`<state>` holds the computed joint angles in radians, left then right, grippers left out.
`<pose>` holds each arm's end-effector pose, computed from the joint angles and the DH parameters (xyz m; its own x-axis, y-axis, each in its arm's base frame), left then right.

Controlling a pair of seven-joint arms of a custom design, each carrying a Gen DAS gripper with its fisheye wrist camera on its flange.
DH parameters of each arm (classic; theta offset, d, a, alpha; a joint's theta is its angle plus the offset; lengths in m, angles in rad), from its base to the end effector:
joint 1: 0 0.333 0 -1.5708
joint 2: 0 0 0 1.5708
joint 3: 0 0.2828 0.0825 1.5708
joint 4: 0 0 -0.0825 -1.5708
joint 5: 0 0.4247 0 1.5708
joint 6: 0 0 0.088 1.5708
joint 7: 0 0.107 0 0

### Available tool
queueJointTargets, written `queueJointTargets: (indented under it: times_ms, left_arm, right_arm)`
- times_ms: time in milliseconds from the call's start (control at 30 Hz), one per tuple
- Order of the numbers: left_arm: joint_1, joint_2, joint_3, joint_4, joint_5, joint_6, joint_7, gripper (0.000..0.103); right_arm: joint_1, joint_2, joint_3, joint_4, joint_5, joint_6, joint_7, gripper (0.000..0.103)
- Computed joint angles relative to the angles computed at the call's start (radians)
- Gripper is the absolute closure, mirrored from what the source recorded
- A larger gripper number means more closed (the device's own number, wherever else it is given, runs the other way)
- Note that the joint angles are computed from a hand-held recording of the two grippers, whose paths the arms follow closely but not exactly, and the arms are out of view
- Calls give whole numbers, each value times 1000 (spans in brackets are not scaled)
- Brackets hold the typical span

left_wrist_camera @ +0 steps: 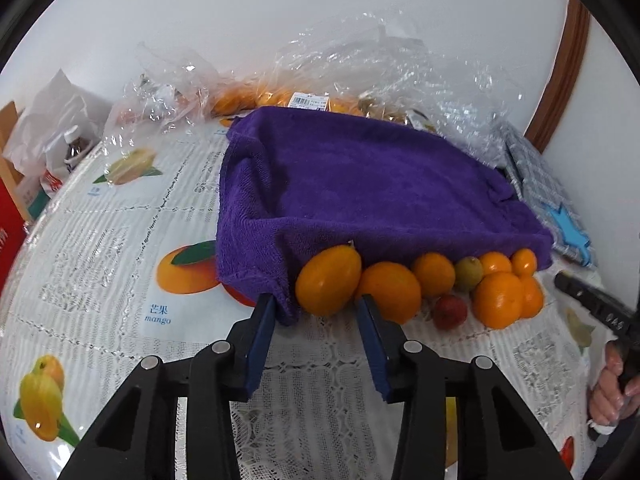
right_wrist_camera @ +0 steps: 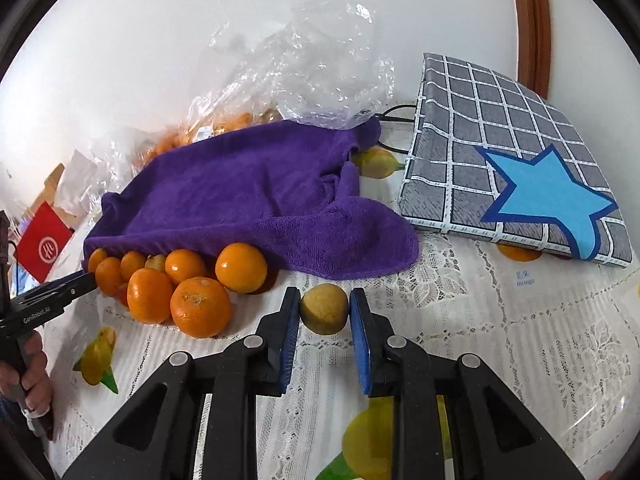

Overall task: Organize fruits
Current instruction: 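Move the left tool to an oval kumquat while the right tool approaches a small yellow fruit, then close the left tool on the oval kumquat while the right tool closes on the yellow fruit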

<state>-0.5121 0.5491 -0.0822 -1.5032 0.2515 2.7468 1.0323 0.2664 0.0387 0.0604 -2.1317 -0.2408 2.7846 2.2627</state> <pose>0.6371 -0.4289 0.3821 -0.2780 -0.9460 0.1667 -0.7695 0.1155 -0.6281 0.5870 0.2101 0.4031 -0.1008 -0.9738 -0.2040 -0.8102 0.1993 -0.5512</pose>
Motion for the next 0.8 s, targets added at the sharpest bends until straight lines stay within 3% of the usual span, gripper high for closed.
queueJointTargets:
  times_ms: [400,633,800]
  left_arm:
    - [0,32,4,34,-38,25,-11,64]
    - [20,21,-16,9,-80,42,2,66]
    - [41,-45,-36,-106,-129,135,18,68]
  right_arm:
    - [0,34,9,40,95,-46,-100,78]
    - [7,53,8,66,82,-86,-109,77]
    - [6,49,9,59,90,-77,-112,77]
